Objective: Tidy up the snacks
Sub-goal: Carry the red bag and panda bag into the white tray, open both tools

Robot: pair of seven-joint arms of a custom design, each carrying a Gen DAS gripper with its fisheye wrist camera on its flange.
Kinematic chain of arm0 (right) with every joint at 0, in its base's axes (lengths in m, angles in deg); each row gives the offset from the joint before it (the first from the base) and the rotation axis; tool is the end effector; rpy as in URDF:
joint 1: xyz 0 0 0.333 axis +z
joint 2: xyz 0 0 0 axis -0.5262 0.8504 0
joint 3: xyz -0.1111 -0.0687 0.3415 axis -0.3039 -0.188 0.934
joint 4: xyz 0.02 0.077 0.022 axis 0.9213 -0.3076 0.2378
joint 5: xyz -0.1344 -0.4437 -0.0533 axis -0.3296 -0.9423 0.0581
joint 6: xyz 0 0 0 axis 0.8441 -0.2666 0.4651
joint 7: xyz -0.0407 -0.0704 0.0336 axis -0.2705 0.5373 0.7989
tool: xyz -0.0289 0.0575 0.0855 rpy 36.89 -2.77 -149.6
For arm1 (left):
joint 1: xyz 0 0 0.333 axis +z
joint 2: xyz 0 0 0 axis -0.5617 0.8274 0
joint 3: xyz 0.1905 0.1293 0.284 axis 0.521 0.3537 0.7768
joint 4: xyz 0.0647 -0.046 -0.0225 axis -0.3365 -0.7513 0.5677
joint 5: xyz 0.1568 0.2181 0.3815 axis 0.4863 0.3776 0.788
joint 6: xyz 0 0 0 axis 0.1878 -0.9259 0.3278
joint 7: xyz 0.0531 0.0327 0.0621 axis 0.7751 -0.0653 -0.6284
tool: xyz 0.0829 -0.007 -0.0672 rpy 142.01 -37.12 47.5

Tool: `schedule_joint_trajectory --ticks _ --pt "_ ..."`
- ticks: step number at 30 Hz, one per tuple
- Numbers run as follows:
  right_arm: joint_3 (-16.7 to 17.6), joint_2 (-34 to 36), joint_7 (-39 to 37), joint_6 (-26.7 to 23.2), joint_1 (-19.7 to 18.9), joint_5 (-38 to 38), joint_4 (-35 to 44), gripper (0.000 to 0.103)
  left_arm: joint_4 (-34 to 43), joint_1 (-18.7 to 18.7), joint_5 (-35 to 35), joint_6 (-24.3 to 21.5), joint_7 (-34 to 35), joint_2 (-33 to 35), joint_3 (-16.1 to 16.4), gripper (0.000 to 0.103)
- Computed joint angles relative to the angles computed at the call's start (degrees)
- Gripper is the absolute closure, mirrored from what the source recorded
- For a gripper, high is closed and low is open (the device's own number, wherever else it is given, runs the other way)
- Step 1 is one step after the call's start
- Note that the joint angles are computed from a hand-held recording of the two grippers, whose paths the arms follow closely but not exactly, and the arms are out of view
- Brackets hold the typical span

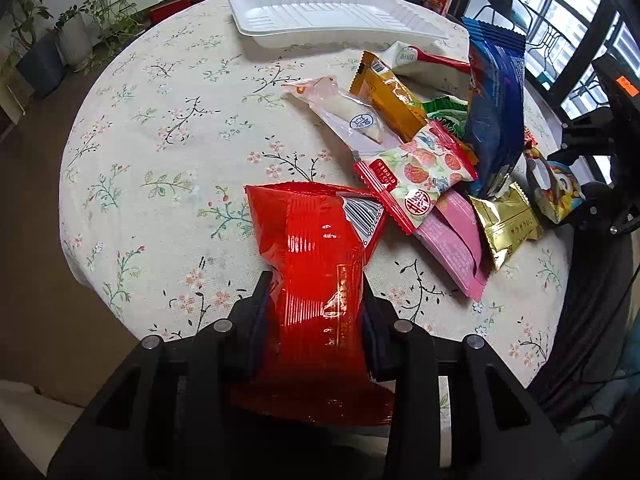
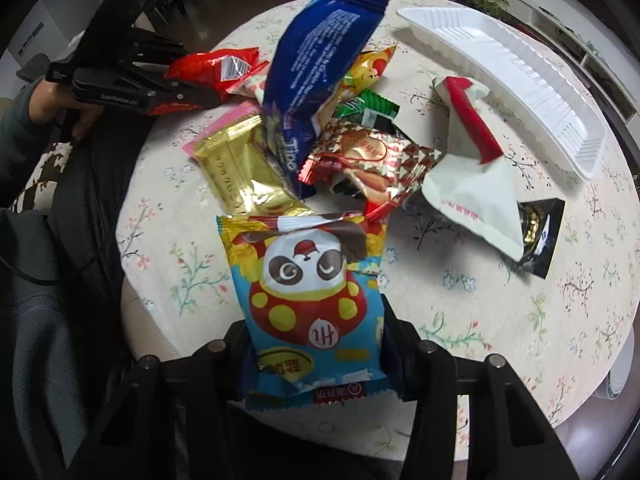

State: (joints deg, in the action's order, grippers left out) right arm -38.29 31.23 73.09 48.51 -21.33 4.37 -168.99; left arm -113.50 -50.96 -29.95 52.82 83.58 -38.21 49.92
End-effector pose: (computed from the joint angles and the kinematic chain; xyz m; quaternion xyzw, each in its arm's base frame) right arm 0.6869 0.1848 0.5188 -0.9483 0.2696 0.0045 0.1675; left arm 0.5715 -0.3443 0.5391 -0.6070 0.7690 -0.1752 0.0982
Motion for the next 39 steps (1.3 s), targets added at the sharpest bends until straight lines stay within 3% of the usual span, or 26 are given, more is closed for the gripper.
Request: schedule_joint_trajectory --ticks 11,22,28,31,33,39 --pt "-1.7 -6.7 -2.5 3.0 -1.8 8.1 -7.9 0.054 -2.7 0.3 -1.2 1.7 -2.0 -2.7 0.1 0.07" --pt "-4.0 -7.5 0.0 7.6 -5.0 23.1 -9.2 0.054 -6.1 2.0 -12.7 8.8 1.7 -6.7 2.1 0.07" --pt "-4.7 -4.2 9.2 14.0 -7.4 28.0 -6.6 0.054 -2.8 3.5 -16.5 11.6 4.9 -4.5 3.1 0.07" --pt "-4.8 -1.5 16.3 18.5 -8.3 26.9 -4.0 0.054 0.7 4.5 -17.2 12.6 6.4 -1.8 3.4 0.07" --pt "-4.7 0.6 21.9 21.6 -8.5 24.2 -1.8 0.054 4.9 5.3 -15.7 12.2 5.7 1.1 3.5 0.07" --pt "-2.8 8.3 33.9 23.7 -10.4 21.4 9.4 0.054 22.2 5.8 -9.1 8.8 5.4 12.2 3.4 0.07"
